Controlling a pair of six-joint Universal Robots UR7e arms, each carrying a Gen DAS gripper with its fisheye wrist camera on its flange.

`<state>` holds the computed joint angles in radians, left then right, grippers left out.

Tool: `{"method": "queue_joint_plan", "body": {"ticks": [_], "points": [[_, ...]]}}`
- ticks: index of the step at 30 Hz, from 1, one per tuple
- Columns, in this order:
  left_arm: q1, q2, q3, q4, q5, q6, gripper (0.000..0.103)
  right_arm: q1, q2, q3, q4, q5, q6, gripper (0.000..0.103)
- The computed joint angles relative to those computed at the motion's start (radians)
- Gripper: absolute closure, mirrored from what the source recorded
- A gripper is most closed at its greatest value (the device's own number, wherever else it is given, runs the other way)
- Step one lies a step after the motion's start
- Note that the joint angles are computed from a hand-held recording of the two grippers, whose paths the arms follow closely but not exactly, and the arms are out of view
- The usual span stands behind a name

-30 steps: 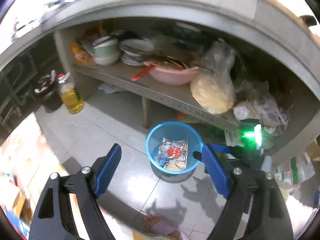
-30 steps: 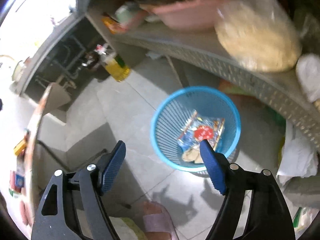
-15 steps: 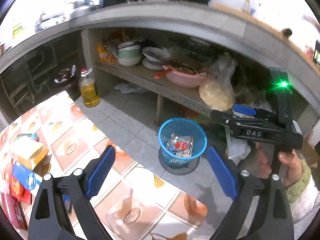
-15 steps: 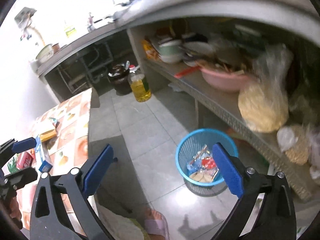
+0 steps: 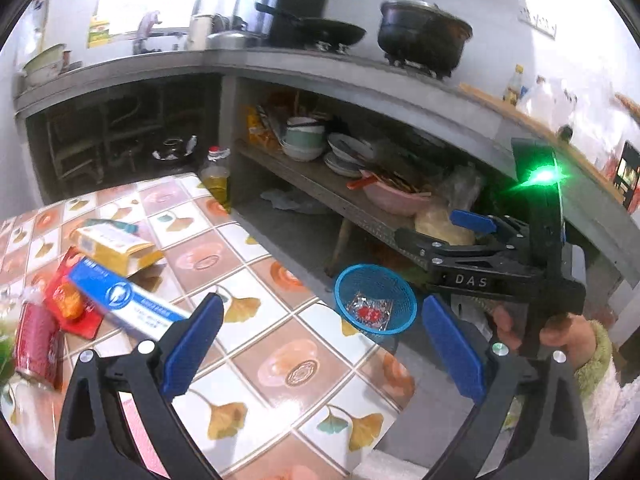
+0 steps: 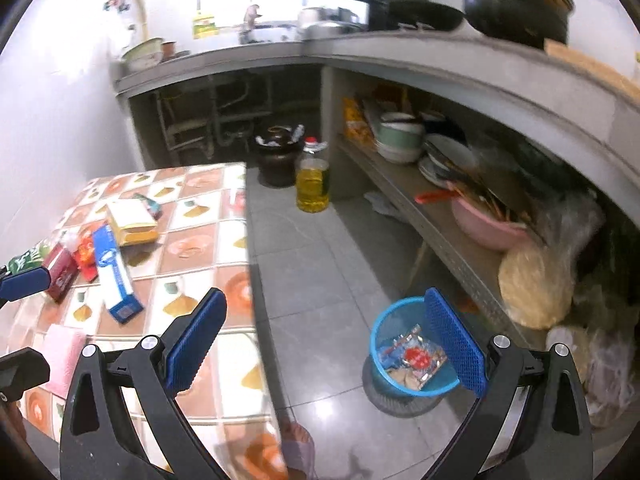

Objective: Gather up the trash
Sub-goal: 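Move both open tools back over the cluttered table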

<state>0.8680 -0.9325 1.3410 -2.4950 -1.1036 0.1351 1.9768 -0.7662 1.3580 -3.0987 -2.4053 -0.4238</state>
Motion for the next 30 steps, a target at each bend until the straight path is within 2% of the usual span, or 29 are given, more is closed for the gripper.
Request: {"method": "queue_joint_plan", "body": {"ticks": [4,17,21,25,30], "points": [[0.013,-0.051,0.053,-0.045,-0.018,-0.053,0.006,0.029,0.052,-0.053,-0.034,-0.034,-0.055,0.008],[0.035,-0.154,0.162,-0.123,0.012,-0.094,0.006,0.074,0.114,-0.133,0.070,0.004,-0.006,0.008],[0.037,-0.185,0.216,-0.198,0.036,-0.074,0.006,0.083,0.129,-0.144,0.093,0.028,-0.009,0.008],[0.039,-0.210,0.260,-0.243,0.077,-0.044,0.006,0.076,0.113,-0.127,0.118,0.093,-0.003,0.008],[0.037,-0.250,0.316,-0.261,0.134,-0.024,0.006,0.058,0.079,-0.093,0.165,0.195,0.067,0.008]]}}
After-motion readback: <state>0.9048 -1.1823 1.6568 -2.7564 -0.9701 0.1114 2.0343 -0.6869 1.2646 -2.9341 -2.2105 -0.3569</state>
